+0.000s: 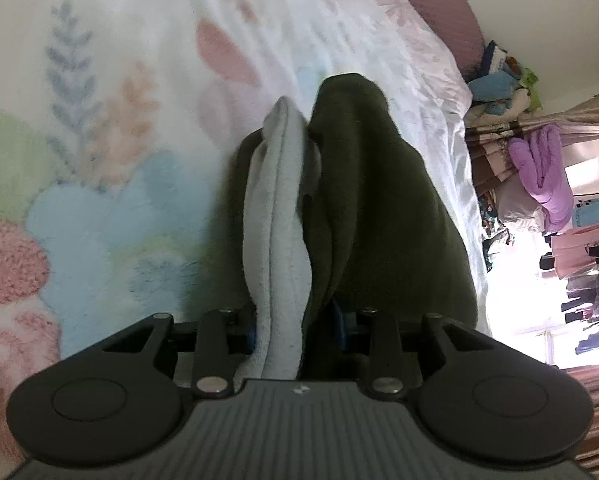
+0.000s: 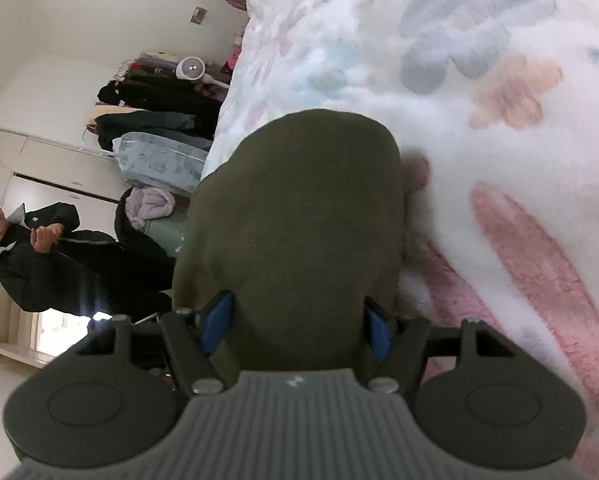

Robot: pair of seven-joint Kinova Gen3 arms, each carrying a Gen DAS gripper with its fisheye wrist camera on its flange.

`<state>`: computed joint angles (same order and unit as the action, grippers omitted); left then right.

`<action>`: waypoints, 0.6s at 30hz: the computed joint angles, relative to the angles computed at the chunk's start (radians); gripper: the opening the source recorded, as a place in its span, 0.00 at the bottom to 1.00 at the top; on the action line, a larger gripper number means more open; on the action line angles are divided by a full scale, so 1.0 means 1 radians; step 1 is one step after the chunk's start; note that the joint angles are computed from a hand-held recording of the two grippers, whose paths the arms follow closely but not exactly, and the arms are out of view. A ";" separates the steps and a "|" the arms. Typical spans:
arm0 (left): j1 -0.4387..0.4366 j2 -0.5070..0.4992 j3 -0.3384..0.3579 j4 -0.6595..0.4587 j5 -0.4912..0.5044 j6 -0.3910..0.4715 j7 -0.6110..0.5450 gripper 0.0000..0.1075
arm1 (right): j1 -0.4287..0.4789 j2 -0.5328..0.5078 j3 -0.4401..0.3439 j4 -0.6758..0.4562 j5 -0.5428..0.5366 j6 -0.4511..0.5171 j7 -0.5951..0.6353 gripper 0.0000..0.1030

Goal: Fold small clothes

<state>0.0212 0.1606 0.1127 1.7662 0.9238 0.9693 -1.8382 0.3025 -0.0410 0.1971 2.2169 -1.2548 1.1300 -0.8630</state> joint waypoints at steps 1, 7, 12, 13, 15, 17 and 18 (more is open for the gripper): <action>0.020 0.015 -0.011 -0.011 -0.025 -0.002 0.006 0.36 | 0.001 0.009 0.001 0.007 0.002 -0.001 0.011 0.63; -0.055 0.066 0.119 -0.046 -0.139 -0.030 0.089 0.39 | -0.012 0.054 -0.026 0.019 0.021 -0.051 0.017 0.69; -0.058 0.021 0.192 -0.066 -0.292 -0.071 0.223 0.52 | -0.005 0.022 -0.077 0.002 0.062 -0.098 -0.043 0.77; -0.011 0.004 0.165 -0.074 -0.333 -0.081 0.250 0.58 | 0.025 0.005 -0.123 -0.013 0.090 -0.116 -0.073 0.80; 0.081 -0.028 0.104 -0.091 -0.414 -0.084 0.302 0.64 | 0.080 -0.034 -0.216 -0.054 0.161 -0.144 -0.143 0.80; 0.174 -0.059 0.037 -0.114 -0.496 -0.066 0.360 0.65 | 0.140 -0.083 -0.309 -0.098 0.242 -0.161 -0.193 0.80; 0.220 -0.072 0.006 -0.131 -0.536 -0.057 0.389 0.66 | 0.178 -0.112 -0.355 -0.123 0.283 -0.161 -0.210 0.80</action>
<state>0.2414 0.0881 0.1186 1.6354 0.3875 0.9126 -1.4495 0.4806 -0.1534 -0.1579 2.0942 -0.9719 0.9695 -1.0726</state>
